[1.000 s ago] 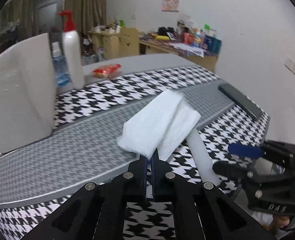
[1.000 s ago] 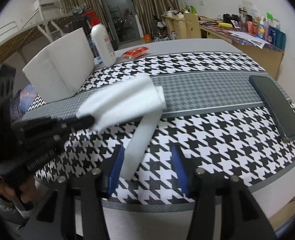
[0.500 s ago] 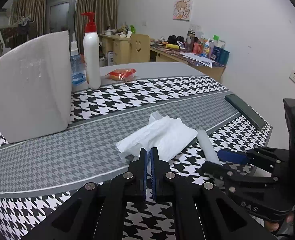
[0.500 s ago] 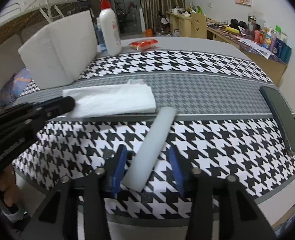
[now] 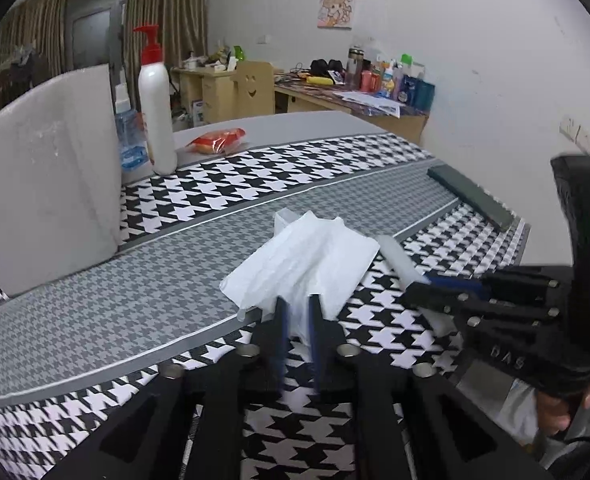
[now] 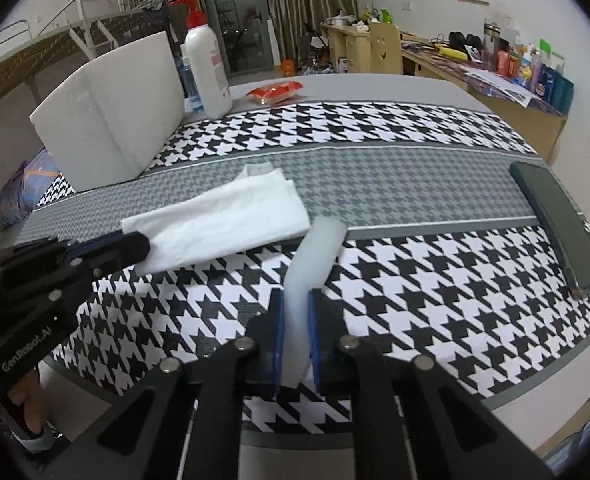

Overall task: Organize soft objects
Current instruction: 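Lift the white cloth with the left tool while the right tool lifts the white strip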

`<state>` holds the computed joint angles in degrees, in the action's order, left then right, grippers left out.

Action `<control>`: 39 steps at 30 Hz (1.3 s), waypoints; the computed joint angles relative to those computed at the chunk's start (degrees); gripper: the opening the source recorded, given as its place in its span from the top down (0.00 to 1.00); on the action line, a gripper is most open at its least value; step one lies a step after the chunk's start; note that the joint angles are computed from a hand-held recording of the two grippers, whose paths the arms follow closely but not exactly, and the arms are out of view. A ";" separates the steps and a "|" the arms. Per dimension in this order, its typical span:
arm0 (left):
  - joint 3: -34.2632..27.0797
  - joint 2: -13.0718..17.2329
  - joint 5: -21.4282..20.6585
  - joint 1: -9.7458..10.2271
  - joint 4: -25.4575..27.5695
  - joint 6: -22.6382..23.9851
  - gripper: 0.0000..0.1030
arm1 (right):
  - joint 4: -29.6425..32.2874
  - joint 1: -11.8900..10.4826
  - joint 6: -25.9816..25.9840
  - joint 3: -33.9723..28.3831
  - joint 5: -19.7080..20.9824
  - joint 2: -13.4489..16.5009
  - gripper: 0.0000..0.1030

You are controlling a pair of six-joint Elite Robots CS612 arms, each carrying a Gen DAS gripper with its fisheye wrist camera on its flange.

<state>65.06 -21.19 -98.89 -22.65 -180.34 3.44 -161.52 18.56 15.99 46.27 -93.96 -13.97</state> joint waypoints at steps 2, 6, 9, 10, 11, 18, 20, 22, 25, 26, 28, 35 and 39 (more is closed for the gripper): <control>0.63 -0.22 1.28 -0.21 -1.23 0.54 0.39 | -0.52 0.00 0.34 0.47 -0.07 -0.24 0.86; 0.83 -0.38 1.48 -0.28 -2.97 1.48 0.32 | -2.45 0.09 0.52 1.91 -0.43 -1.01 0.86; -0.23 -0.17 1.05 -0.53 -1.85 4.84 0.28 | -3.88 0.04 0.87 3.03 -0.44 -1.60 0.86; -0.74 0.01 0.42 -0.55 -1.24 5.77 0.28 | -4.33 0.06 0.95 3.46 -0.68 -1.80 0.86; -1.30 0.16 0.22 -0.62 -0.21 6.74 0.28 | -4.66 0.04 1.07 3.74 -0.71 -1.92 0.86; -5.94 2.06 -0.01 -0.77 5.92 7.96 0.28 | -6.00 -0.24 2.55 5.57 -0.56 -2.62 0.86; -7.30 2.57 -0.90 -0.60 8.59 7.61 0.28 | -6.39 -0.31 2.70 5.96 -0.52 -2.77 0.86; -8.27 2.92 -1.74 -0.48 10.78 7.41 0.28 | -6.90 -0.36 2.74 6.30 -0.55 -2.90 0.86; -9.57 3.46 -2.43 -0.42 13.12 6.87 0.28 | -7.54 -0.41 2.87 6.82 -0.37 -3.12 0.86; -9.74 3.54 -2.48 -0.42 13.48 6.64 0.28 | -7.70 -0.42 2.84 7.01 -0.33 -3.19 0.86; -9.99 3.67 -2.96 -0.38 13.91 6.36 0.28 | -7.69 -0.44 2.85 7.09 -0.25 -3.23 0.86; -11.18 4.17 -3.86 -0.39 16.59 6.98 0.43 | -8.52 -0.56 2.74 7.62 0.18 -3.37 0.86; -11.30 4.19 -1.89 -0.49 16.37 6.14 0.63 | -9.02 -0.58 2.62 7.94 0.34 -3.47 0.86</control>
<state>53.77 -17.00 -100.78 -23.15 -163.98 9.57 -170.54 17.97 18.61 54.21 -93.61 -17.45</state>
